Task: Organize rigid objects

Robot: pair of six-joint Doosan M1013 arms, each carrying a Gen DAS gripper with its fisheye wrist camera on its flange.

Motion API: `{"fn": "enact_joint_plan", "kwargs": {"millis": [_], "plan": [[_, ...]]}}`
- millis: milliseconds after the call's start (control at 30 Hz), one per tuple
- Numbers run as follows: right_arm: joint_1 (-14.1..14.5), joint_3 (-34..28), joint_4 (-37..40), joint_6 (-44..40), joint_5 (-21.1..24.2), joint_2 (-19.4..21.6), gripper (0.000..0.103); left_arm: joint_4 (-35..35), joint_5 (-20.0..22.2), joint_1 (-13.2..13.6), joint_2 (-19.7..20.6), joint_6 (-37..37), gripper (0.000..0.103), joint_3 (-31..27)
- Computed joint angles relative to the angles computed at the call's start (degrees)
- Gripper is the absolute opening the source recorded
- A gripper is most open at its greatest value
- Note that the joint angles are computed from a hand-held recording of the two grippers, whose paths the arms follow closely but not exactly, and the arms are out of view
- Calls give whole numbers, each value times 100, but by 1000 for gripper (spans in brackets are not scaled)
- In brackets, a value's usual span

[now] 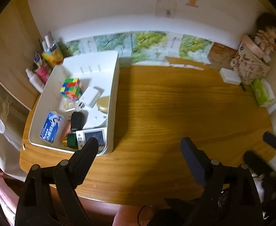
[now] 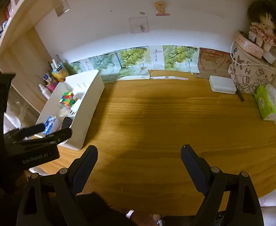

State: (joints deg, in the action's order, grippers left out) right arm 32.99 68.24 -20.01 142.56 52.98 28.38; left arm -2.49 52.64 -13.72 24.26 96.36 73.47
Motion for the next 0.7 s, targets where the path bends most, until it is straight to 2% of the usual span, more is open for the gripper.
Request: {"fn": "enact_joint_plan", "kwargs": {"millis": [67,167,200,267,367,400,500,600,700], "plan": [[24,13,3,12,67,-24,90,80,-110,-33,-90,-12,101,68],[54,107,-100,96,18,-92,91,-303,66,22,-127,19,102,92],[66,130,-144,114,40,-116,95,-221,-5,9,-164,-104,102,164],[94,211,-352,293,23,-191,103,234,-257,-68,-252,-486,102,315],[99,316,-580,518,-91,-289,103,517,-591,-108,-358,-807,102,442],[104,328,-628,561,-92,-305,103,711,-818,-125,-421,-1000,102,523],[86,244,-395,199,-17,-278,103,1400,-1314,-208,-547,-1548,102,719],[106,223,-468,185,27,-271,103,1189,-1408,-198,-577,-1264,102,771],[107,157,-510,359,262,-210,103,994,-1395,-192,-572,-1047,102,767]]}}
